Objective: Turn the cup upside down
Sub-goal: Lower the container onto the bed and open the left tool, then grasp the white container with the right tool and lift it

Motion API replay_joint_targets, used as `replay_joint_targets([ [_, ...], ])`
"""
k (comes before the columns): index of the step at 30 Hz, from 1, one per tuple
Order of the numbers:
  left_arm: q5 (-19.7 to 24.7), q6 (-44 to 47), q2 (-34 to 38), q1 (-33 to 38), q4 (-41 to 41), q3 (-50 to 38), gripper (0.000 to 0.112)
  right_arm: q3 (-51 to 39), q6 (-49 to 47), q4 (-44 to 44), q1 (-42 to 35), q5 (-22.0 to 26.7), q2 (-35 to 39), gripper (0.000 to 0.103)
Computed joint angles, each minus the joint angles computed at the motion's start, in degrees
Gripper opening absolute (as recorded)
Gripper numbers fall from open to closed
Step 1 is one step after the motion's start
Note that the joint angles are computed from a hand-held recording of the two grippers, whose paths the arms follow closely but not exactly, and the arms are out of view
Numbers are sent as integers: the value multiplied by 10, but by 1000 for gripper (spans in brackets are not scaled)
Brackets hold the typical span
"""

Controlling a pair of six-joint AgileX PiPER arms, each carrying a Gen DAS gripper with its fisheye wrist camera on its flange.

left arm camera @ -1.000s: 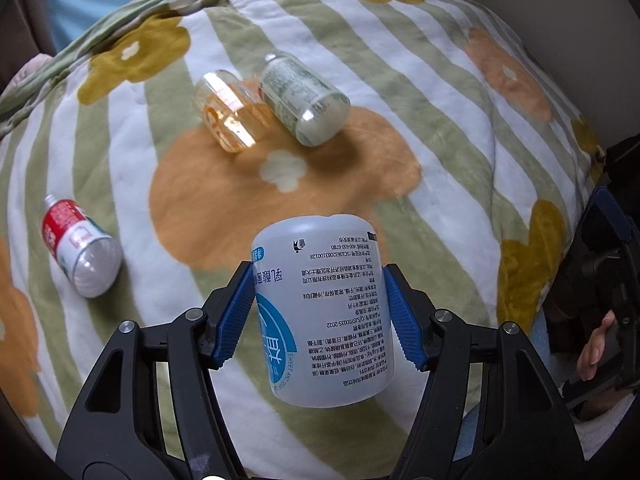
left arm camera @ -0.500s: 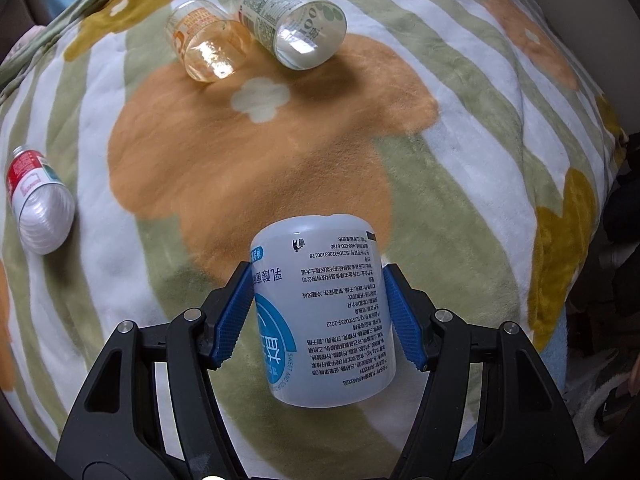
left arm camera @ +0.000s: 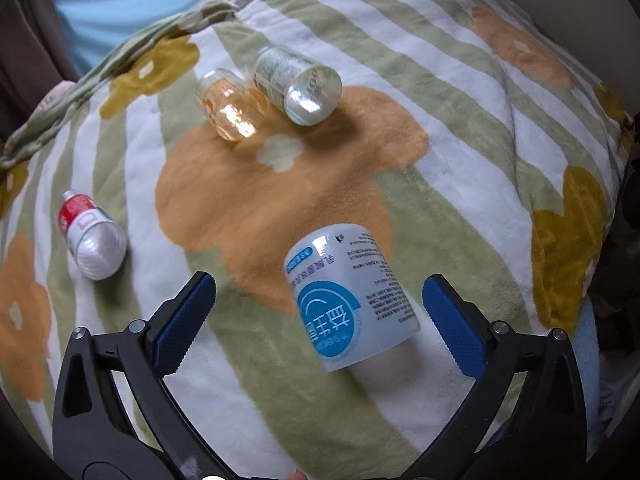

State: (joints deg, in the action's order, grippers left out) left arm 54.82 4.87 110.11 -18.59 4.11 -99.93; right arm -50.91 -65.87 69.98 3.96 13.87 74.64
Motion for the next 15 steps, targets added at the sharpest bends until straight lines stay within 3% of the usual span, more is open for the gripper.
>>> replay_joint_targets([
  [4,-58,-18,-72,-4,32,77,103,-55,117,-111,-4,35,7,101],
  [7,-82,-1,-117,13,11,124,103,-131,196,-184,-10,105,33,101],
  [11,-115,46,-168,52,-51,188,103,-338,381,-350,2,295,142,101],
  [15,-148,130,-206,111,-159,258,103,-567,521,-410,30,485,306,101],
])
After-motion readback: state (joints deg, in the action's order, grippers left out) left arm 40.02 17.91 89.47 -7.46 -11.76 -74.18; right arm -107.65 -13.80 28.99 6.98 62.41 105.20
